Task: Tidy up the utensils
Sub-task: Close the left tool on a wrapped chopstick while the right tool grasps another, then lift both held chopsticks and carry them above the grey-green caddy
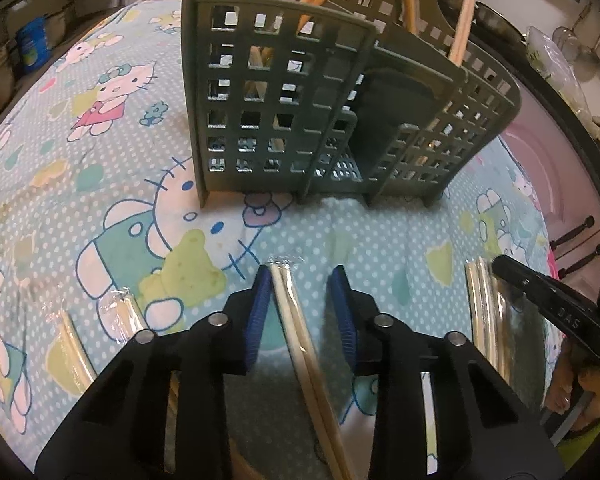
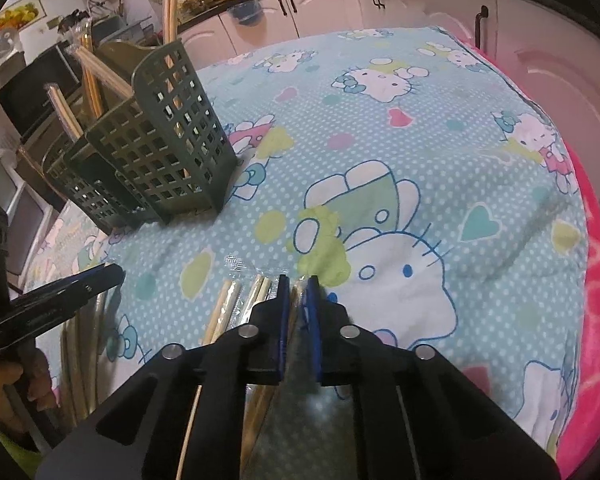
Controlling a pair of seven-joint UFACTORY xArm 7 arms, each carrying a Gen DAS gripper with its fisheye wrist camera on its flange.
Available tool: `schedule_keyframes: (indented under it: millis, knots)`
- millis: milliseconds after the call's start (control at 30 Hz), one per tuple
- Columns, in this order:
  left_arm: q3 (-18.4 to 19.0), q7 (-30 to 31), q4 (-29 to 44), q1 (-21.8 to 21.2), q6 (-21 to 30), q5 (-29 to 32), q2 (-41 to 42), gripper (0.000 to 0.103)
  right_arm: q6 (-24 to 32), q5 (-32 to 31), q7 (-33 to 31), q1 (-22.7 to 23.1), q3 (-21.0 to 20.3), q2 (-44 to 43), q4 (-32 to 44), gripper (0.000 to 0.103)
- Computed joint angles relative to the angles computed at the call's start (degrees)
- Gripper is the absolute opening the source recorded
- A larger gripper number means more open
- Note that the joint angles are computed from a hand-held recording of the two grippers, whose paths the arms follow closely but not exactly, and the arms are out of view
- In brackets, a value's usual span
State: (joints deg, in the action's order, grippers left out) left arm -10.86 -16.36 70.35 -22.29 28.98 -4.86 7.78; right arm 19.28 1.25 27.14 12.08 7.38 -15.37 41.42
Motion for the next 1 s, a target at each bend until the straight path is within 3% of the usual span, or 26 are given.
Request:
schedule_keyframes:
  millis: [300, 733, 1000]
  knots:
    - [0.5, -3.3, 2.6, -1.3, 0.0, 4.7, 2.4, 0.008, -0.7, 1.3, -0.9, 0.0, -0.6, -4.8, -3.0, 0.006]
    - [-1.4, 7.0, 1.6, -0.1, -3.6, -6.6, -3.8, 0.001, 0.1, -0.8, -1.3, -0.4, 1.1, -11.5, -2.5, 0.003]
    - [-1.1, 10.9, 0.1, -0.7, -6.6, -10.0, -8.2, 0.001, -0.1, -3.5, 0.6, -0.8, 4.1, -13.1, 0.2, 0.002]
